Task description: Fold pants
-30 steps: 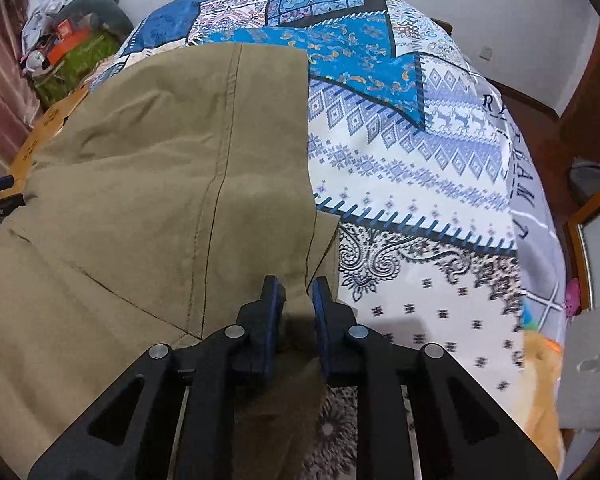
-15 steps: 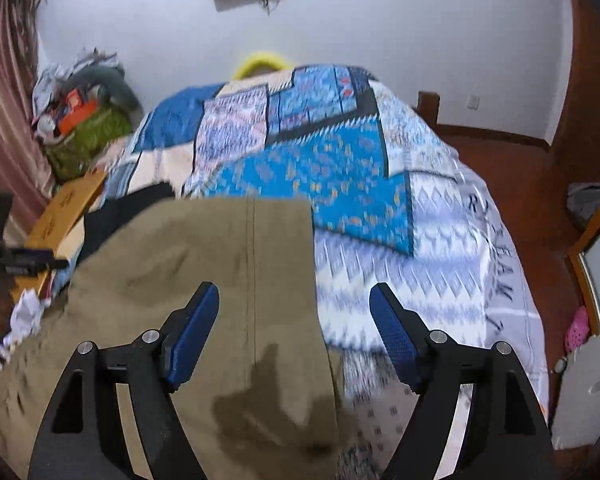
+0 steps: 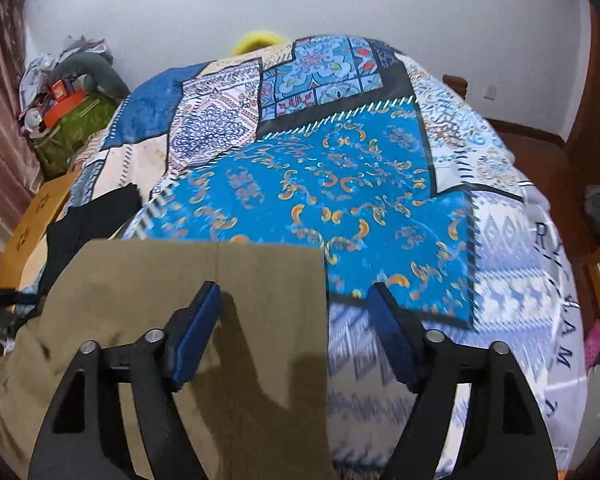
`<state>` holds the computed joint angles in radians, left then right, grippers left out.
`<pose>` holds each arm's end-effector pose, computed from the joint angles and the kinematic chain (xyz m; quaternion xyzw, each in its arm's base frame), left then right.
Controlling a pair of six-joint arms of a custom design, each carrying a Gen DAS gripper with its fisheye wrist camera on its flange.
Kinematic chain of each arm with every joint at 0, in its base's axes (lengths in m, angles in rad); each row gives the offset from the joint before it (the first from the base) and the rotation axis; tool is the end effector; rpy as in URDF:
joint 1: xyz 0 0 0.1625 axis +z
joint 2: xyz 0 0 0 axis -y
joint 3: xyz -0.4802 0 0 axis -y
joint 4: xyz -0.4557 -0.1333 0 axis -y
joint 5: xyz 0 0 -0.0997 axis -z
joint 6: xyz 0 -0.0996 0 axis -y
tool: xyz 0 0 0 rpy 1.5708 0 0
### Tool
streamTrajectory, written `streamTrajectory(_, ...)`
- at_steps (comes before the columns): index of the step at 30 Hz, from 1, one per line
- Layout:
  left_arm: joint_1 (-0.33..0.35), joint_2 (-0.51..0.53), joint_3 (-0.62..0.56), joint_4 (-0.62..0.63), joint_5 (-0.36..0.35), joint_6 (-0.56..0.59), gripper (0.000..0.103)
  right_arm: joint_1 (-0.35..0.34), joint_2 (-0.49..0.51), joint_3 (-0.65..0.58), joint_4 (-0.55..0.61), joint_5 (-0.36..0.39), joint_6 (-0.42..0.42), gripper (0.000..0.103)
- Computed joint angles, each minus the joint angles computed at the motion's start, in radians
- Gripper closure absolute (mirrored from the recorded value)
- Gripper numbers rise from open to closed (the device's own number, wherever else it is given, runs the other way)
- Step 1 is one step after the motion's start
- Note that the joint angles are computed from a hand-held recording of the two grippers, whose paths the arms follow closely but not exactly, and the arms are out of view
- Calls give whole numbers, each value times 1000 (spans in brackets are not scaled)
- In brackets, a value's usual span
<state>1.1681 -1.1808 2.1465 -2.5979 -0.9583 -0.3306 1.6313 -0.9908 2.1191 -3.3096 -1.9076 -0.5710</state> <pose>-0.0388 -0.5773 0.1566 0.0251 0.9527 -0.1354 0.2708 0.1361 -0.5867 0.1325 0.2441 -0.9094 0.2463 0.2295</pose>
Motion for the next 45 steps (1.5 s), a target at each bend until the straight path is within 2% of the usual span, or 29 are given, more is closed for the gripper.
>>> streamTrajectory(1,9,-3,2,-16,-34,6,18,-5,2,-11,39,9,14,45)
streamTrajectory(2,19,-5,3,-36,-68,13,33,-10,4,-13,53,27,23,53)
streamTrajectory(3,30,-9,2,-47,-114,18,40,-11,6,-6,31,34,18,57)
streamTrajectory(4,31,-11,4,-52,-118,11,40,-9,9,-3,14,37,7,65)
streamTrajectory(5,27,-11,7,-56,-111,10,43,-4,11,-1,2,23,2,67)
streamTrajectory(6,20,-11,10,-61,-96,11,45,-1,12,2,-10,17,-2,75)
streamTrajectory(7,12,-10,14,-64,-77,8,46,-2,7,8,-19,25,-6,92)
streamTrajectory(9,-17,-15,25,-70,-20,-1,52,-1,3,9,-23,28,-4,92)
streamTrajectory(14,-113,-61,67,-109,140,20,56,26,-31,34,-90,34,-6,93)
streamTrajectory(21,-248,-198,117,-198,179,88,57,112,-162,87,-168,77,-10,93)
streamTrajectory(28,-372,-283,171,-180,234,89,57,170,-317,209,-248,121,0,93)
streamTrajectory(37,-479,-397,306,-70,253,-10,57,143,-466,419,-266,123,-4,93)
streamTrajectory(41,-541,-450,370,22,276,-92,57,138,-496,493,-284,101,-2,93)
streamTrajectory(45,-605,-494,425,131,308,-169,57,105,-535,571,-286,102,17,93)
